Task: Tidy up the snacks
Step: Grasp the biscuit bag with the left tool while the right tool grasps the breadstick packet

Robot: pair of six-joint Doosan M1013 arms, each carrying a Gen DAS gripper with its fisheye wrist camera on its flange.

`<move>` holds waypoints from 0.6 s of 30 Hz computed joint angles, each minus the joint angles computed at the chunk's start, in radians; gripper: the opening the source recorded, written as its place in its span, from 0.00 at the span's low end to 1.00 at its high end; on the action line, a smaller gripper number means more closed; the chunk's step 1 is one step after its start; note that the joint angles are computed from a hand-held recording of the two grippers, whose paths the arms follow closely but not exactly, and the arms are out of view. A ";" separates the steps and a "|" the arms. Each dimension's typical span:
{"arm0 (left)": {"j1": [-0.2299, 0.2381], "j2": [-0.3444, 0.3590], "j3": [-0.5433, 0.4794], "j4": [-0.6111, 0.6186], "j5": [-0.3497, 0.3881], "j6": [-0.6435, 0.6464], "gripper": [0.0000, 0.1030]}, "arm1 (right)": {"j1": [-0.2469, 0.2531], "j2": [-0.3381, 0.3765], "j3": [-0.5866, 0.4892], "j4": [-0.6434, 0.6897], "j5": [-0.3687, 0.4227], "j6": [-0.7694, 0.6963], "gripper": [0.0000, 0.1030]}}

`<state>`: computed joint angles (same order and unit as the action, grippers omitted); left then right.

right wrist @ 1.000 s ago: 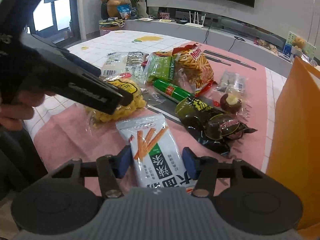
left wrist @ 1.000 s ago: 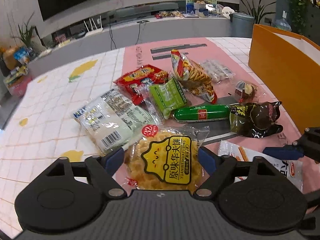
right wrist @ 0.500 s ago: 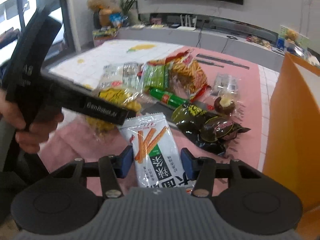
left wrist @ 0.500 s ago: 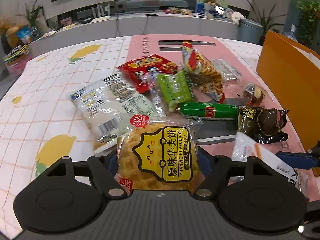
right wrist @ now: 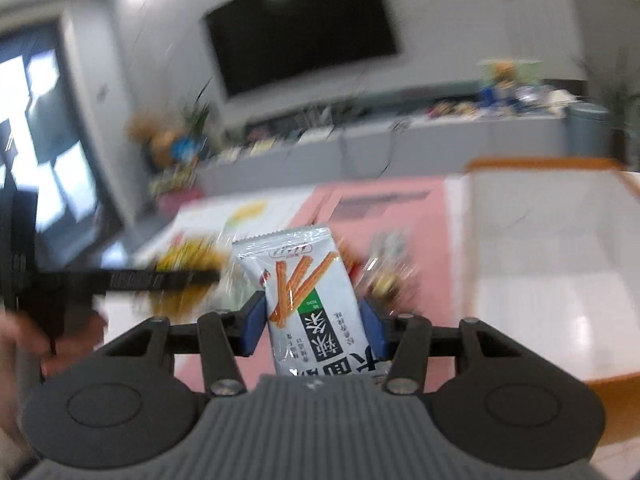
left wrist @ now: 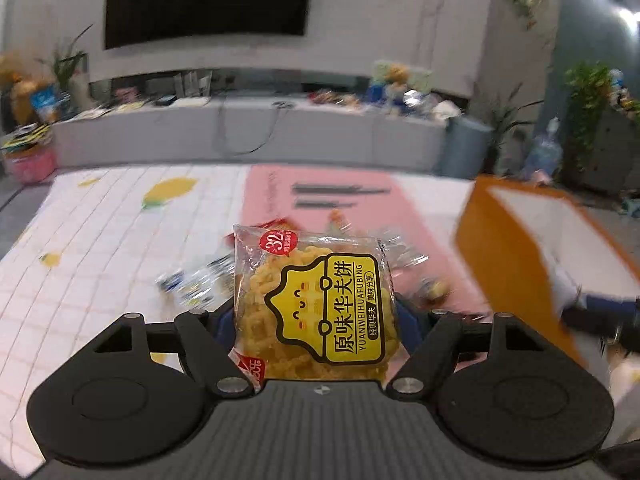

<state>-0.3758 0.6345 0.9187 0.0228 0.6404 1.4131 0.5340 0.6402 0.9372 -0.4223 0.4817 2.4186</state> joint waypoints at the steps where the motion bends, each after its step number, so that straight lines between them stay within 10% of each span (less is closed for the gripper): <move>1: 0.001 -0.001 -0.005 -0.047 -0.002 0.045 0.84 | 0.000 -0.014 0.009 -0.082 0.017 0.098 0.49; 7: -0.012 0.001 -0.026 -0.201 -0.004 0.174 0.84 | 0.000 -0.018 -0.005 -0.360 0.241 0.414 0.49; 18: -0.017 0.036 -0.076 -0.339 0.027 0.237 0.84 | -0.042 0.016 0.021 -0.261 0.164 0.548 0.48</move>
